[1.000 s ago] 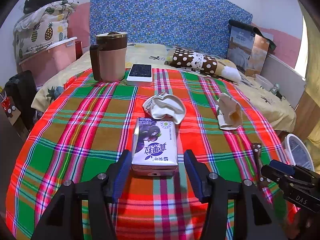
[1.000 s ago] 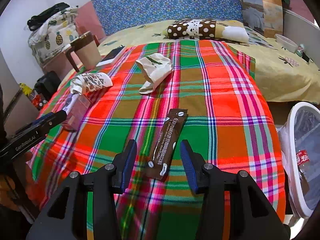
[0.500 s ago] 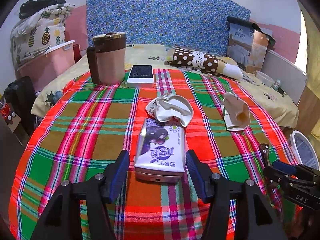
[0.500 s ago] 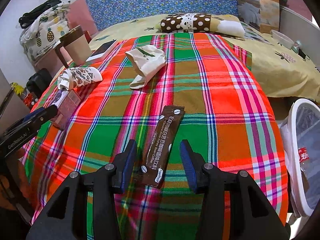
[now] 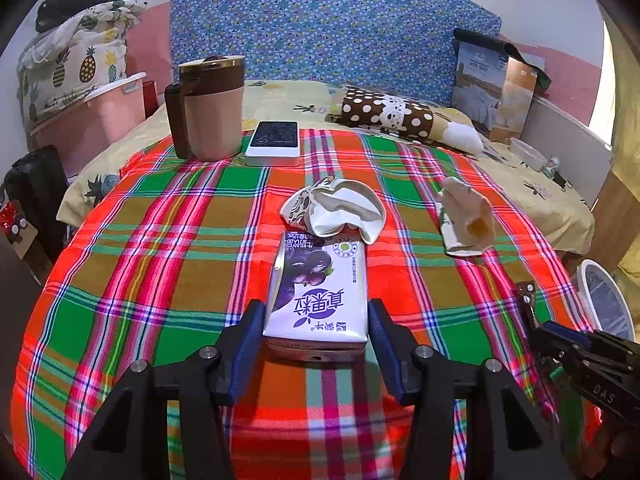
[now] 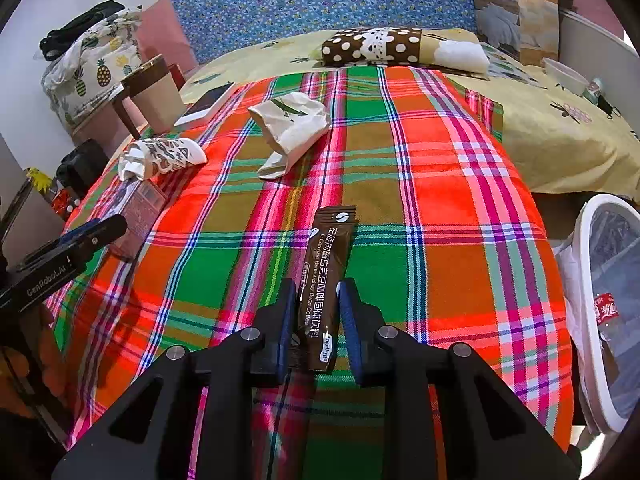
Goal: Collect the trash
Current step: 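Grasp the purple juice carton with the left tool while the right tool grasps a brown wrapper, then carry the juice carton with the left tool while the right tool carries the wrapper to the bin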
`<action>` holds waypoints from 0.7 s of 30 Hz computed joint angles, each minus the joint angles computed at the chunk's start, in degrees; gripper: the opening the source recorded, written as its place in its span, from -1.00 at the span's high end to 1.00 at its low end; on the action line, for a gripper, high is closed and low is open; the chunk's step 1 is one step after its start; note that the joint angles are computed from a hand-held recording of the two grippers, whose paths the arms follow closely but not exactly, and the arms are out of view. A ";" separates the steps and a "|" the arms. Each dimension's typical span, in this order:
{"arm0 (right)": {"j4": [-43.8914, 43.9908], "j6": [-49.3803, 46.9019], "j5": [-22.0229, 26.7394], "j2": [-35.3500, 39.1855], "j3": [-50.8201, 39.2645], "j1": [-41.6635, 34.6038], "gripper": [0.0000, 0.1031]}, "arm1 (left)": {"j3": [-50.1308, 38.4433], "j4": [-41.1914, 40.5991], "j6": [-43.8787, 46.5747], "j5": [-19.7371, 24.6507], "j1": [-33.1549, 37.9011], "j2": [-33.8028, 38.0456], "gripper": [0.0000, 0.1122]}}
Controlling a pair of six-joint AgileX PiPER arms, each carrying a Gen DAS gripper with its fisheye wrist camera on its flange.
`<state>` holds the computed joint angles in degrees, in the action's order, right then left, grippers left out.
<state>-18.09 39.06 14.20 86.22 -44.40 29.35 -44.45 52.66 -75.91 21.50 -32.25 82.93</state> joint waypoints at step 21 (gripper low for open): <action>-0.77 -0.46 -1.18 -10.60 6.48 -2.22 0.53 | 1.79 2.78 -9.41 7.89 -16.44 -7.87 0.08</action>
<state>-18.86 38.60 13.02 75.63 -37.92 27.13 -42.66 55.44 -85.31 29.39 -48.69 75.06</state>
